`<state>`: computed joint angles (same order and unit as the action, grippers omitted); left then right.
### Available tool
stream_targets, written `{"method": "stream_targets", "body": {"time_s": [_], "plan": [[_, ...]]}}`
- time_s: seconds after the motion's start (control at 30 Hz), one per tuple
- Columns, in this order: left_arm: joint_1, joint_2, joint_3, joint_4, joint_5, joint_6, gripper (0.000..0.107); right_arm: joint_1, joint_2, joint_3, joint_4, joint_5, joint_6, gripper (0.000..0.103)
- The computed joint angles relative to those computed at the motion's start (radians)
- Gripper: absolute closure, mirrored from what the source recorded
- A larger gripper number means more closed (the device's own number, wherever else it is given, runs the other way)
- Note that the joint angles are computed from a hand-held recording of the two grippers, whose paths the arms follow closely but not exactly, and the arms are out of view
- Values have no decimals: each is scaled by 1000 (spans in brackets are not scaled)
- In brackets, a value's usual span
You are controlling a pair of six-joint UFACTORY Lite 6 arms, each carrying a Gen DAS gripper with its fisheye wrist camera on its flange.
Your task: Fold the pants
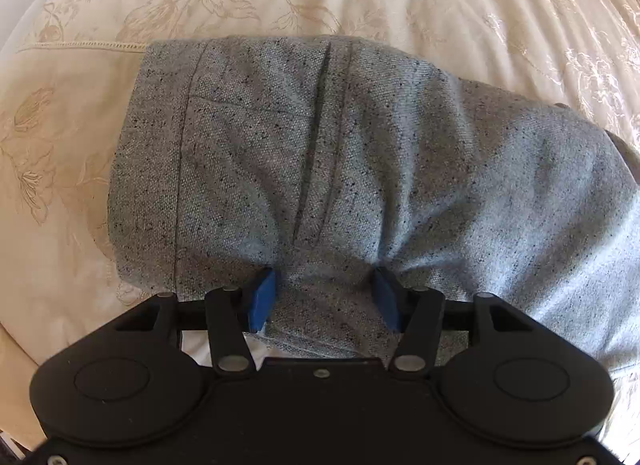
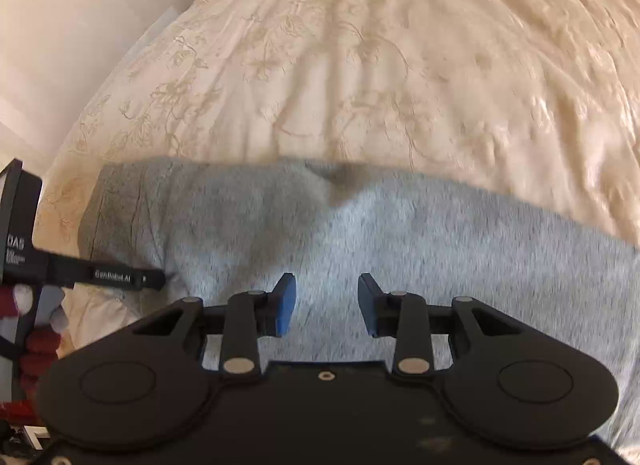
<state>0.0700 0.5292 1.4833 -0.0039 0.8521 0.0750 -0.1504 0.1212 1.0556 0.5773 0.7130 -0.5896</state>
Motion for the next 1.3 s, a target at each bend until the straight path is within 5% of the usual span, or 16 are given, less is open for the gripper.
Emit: {"method": "stream_targets", "body": {"time_s": [0.33,0.43,0.67,1.0,1.17,1.3], "plan": [[-29,-41,-59,58,-42,-39,46,121,464,496,-63,-79,147,67],[-8,-59,-74,30,-41,-5,45,154,489,483,-115,-82,199,67],[-14,-65,-96,21,-57,-3,45,181,269,131,-80,-116,67,67],[-29,-33,-73,6,-61,-8,42,172,389,409,-79,-114,46,67],[-15,-35,-88,-8,-79,21,42,185,562,606,-91,4,66,66],[16,-61,-121,-27,-87,66,42,188,539,532,-63,14,6,71]]}}
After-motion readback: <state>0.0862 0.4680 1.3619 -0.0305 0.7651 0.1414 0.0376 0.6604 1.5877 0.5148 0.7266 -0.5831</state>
